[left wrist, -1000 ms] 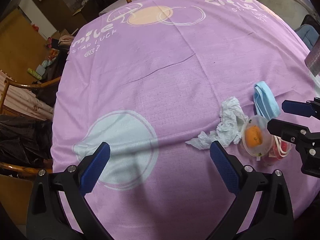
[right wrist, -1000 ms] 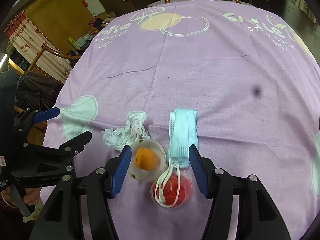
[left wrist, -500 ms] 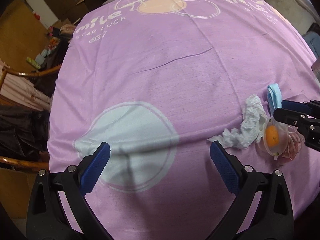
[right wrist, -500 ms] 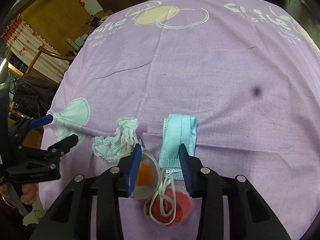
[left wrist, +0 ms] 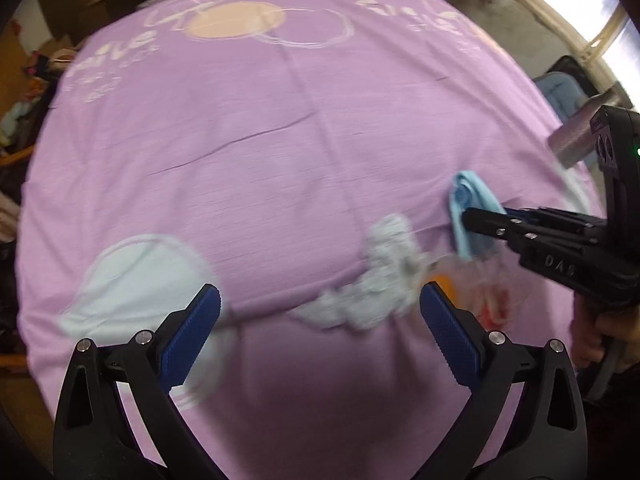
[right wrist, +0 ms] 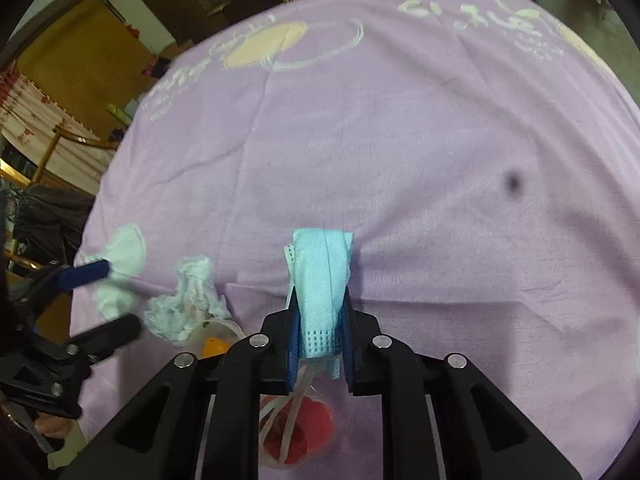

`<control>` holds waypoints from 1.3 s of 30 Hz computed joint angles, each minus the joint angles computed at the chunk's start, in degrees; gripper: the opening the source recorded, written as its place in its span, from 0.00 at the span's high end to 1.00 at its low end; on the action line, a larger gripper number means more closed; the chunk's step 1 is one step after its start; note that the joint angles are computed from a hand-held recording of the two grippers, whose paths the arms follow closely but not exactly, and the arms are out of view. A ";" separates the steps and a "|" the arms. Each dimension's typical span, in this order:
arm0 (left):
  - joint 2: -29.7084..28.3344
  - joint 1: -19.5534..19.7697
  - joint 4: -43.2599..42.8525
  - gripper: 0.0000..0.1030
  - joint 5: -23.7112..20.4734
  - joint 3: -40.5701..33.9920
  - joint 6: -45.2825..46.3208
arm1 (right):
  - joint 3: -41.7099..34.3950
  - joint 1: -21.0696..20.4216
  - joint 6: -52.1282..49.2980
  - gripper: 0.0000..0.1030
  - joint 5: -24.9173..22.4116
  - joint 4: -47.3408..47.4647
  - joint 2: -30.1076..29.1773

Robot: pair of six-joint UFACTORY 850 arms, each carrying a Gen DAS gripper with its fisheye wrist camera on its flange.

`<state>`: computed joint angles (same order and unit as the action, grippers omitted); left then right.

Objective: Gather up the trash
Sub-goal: 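Grasp the blue face mask with the right tool while the left grasps the white tissue, then drop the tissue into the red basket with the left tool while the right carries the mask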

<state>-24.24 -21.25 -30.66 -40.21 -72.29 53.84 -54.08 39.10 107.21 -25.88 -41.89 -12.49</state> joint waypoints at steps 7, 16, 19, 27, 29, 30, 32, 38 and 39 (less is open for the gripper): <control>-8.35 -0.44 -7.12 0.38 -12.29 -6.75 0.16 | 3.57 1.15 5.37 0.82 -2.89 -1.12 4.45; -6.89 0.40 -9.09 0.78 -14.36 -7.26 0.84 | 6.51 3.44 14.04 0.82 -5.05 -6.46 8.53; -4.10 1.17 -10.43 0.79 -13.19 -5.04 1.87 | 6.64 4.20 15.74 0.82 -5.97 -8.79 9.45; 5.46 6.29 -12.79 0.80 -9.09 1.63 0.21 | 7.61 6.31 17.30 0.82 -6.12 -14.69 12.93; 8.84 7.90 -12.73 0.80 -6.77 4.39 -1.80 | 8.13 6.26 17.05 0.82 -4.31 -16.33 13.53; 10.59 8.89 -12.85 0.80 -5.68 5.91 -2.95 | 8.13 5.98 16.56 0.82 -2.52 -17.11 13.31; 13.62 10.81 -12.86 0.80 -4.13 8.51 -5.23 | 7.93 4.89 14.10 0.82 2.14 -17.12 12.44; 21.69 19.36 -11.91 0.80 -2.00 16.04 -9.85 | 2.64 4.50 2.81 0.82 7.90 -12.93 8.22; 22.73 21.35 -11.74 0.80 -1.88 17.07 -10.25 | 1.30 5.09 2.20 0.82 7.76 -13.72 7.56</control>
